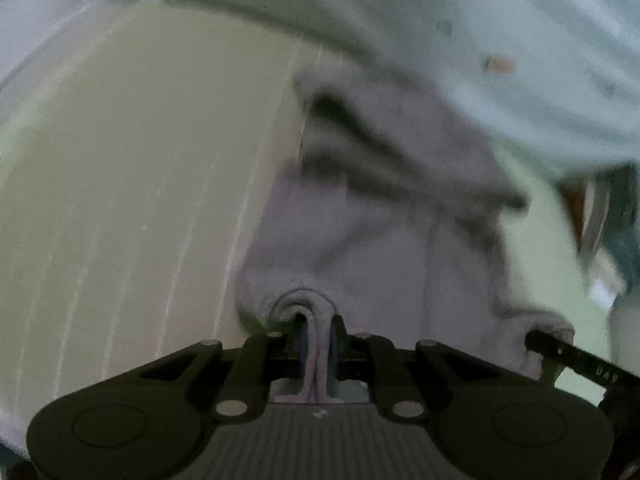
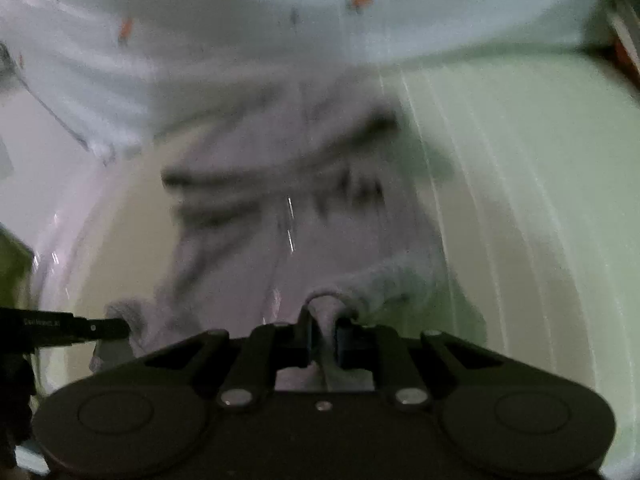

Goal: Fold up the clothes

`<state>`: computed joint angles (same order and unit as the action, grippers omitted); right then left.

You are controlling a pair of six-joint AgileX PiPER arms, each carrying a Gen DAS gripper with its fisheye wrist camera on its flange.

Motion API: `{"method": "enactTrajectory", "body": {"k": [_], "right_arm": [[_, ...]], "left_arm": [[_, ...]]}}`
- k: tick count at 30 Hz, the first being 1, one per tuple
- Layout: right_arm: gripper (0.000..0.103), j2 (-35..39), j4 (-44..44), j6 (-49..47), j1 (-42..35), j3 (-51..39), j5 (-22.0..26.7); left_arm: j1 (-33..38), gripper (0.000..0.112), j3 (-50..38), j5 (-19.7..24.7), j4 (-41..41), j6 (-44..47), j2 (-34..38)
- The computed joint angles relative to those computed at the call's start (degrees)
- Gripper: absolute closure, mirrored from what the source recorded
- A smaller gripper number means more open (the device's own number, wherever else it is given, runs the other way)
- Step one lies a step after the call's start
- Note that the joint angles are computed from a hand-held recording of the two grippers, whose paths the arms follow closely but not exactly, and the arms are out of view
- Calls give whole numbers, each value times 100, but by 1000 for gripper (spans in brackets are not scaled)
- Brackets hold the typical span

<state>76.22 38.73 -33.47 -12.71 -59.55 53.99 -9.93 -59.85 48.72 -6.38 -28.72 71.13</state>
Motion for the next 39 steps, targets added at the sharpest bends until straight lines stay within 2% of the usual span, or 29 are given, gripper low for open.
{"method": "enactTrajectory", "body": {"k": [4, 9, 10, 11, 12, 13, 14, 15, 17, 19, 21, 24, 25, 26, 27, 28, 31, 34, 35, 36, 37, 38, 39], "right_arm": [[92, 738, 746, 266, -19, -1100, -156], [90, 1773, 1071, 1027, 185, -2517, -764], [87, 2005, 890, 1243, 265, -2769, -856], [78, 2245, 636, 1530, 350, -3059, -920], [70, 2516, 153, 2040, 466, -3397, -862], [62, 2730, -271, 2468, 546, -3673, -690], [55, 2940, -517, 2715, 587, -3897, -522], [50, 3004, -534, 2734, 606, -3892, -499], [40, 3065, -302, 2491, 579, -3687, -549], [40, 3118, -269, 2493, 559, -3497, -583], [42, 3226, -223, 2623, 548, -3479, -556], [48, 3299, -38, 2557, 500, -3421, -536], [51, 3290, 38, 2484, 485, -3369, -578], [64, 3340, 124, 2460, 452, -3410, -545], [90, 3394, 209, 2441, 419, -3458, -509], [95, 3500, 297, 2394, 380, -3612, -375], [96, 3805, 456, 2184, 335, -4221, -79], [95, 4194, 771, 2282, 246, -5115, -120], [93, 4340, 1119, 2314, 170, -5339, -229], [81, 4449, 1246, 2557, 139, -5559, -416], [69, 4474, 1144, 2802, 158, -5668, -672], [47, 4452, 812, 2991, 216, -5745, -845], [37, 4436, 435, 3196, 279, -5834, -1000]], "left_arm": [[453, 100, -1105, -311, 13, 254, 627], [610, 96, -2696, -496, 274, -65, 1842], [550, 91, -2999, -431, 479, -295, 2150], [451, 90, -3303, -264, 835, -625, 2444], [318, 80, -3668, 60, 1282, -939, 2762], [238, 64, -3912, 279, 1506, -1025, 3007], [205, 55, -4024, 350, 1565, -971, 3172], [249, 41, -3961, 258, 1452, -881, 3216], [453, 38, -3632, -54, 919, -649, 3159], [603, 38, -3523, -33, 469, -604, 3215], [637, 38, -3558, 39, 385, -637, 3317], [701, 40, -3651, 26, 168, -405, 3452], [758, 52, -3648, 13, 27, -298, 3476], [813, 64, -3645, 14, -171, -202, 3509], [869, 95, -3701, 30, -409, -92, 3583], [945, 108, -3796, 55, -667, 42, 3680], [945, 108, -4122, -144, -754, 360, 3832], [966, 108, -4887, -181, -504, 258, 4089], [959, 106, -5101, -227, -286, -9, 4166], [926, 94, -5302, -278, 59, -396, 4241], [861, 69, -5516, -236, 541, -847, 4318], [781, 52, -5713, -68, 980, -1158, 4395], [709, 20, -5893, 144, 1301, -1313, 4472]]}}
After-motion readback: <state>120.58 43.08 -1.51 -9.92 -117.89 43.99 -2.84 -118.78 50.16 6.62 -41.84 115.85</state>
